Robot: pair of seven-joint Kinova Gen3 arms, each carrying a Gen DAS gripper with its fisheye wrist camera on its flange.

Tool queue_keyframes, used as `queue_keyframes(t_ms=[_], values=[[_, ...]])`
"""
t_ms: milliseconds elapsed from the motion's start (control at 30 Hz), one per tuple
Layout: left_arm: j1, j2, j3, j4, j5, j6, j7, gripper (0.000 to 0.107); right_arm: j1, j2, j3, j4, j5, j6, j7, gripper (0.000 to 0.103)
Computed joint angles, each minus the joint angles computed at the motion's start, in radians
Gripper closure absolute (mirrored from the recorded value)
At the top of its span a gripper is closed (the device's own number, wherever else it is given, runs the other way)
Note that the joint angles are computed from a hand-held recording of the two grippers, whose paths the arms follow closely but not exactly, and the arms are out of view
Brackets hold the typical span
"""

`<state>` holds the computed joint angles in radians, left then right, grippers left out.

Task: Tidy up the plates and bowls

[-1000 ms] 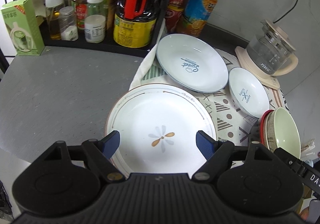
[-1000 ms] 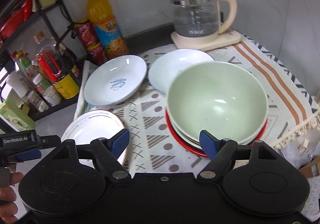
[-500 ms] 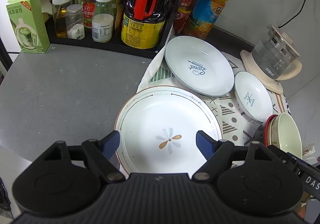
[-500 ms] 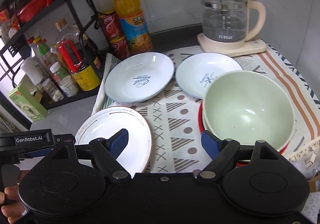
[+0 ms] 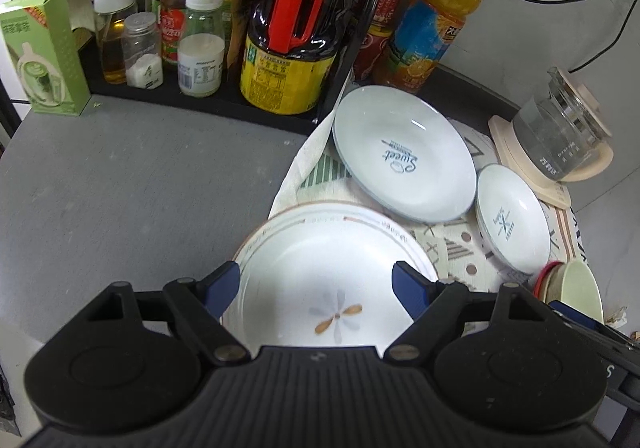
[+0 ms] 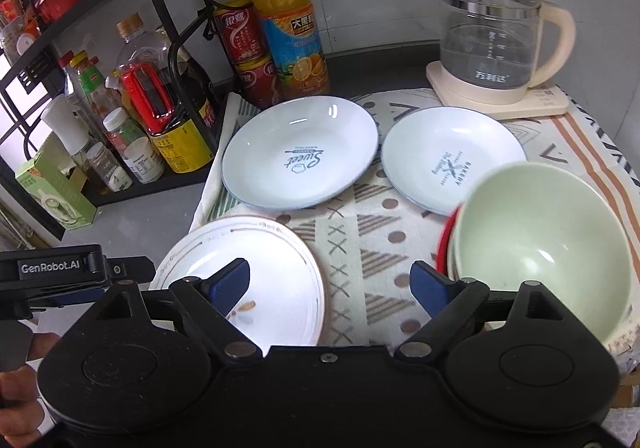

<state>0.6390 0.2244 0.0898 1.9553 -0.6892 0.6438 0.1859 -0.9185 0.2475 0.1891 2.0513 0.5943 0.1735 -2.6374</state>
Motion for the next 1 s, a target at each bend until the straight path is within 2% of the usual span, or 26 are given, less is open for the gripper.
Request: queue_keyframes(t_ms=[233, 467, 600, 933, 1000], values=[[-0.012, 0.045, -0.052, -0.021, -0.033, -0.076, 0.032, 0.027, 0.121, 0.077, -0.098, -0.096, -0.118, 0.017, 0.125, 0.017], [-0.038, 0.111, -0.11, -0.068, 0.006, -0.162, -0.027, 0.035, 0.244, 0.168, -0.189, -0.216, -0.291, 0.072, 0.276, 0.029], [-0.073, 0.153, -0.124, -0.104, 0.082, -0.199, -0.121, 0.041, 0.316, 0.223, -0.247, -0.291, -0.387, 0.117, 0.367, 0.035], [-0.102, 0.263, -0.175, -0.203, 0.261, -0.237, -0.302, 0.053, 0.325, 0.356, -0.244, -0.479, -0.492, 0.241, 0.443, 0.04], [-0.112, 0.28, -0.177, -0.218, 0.303, -0.237, -0.333, 0.061, 0.322, 0.376, -0.241, -0.51, -0.5, 0.263, 0.449, 0.042]])
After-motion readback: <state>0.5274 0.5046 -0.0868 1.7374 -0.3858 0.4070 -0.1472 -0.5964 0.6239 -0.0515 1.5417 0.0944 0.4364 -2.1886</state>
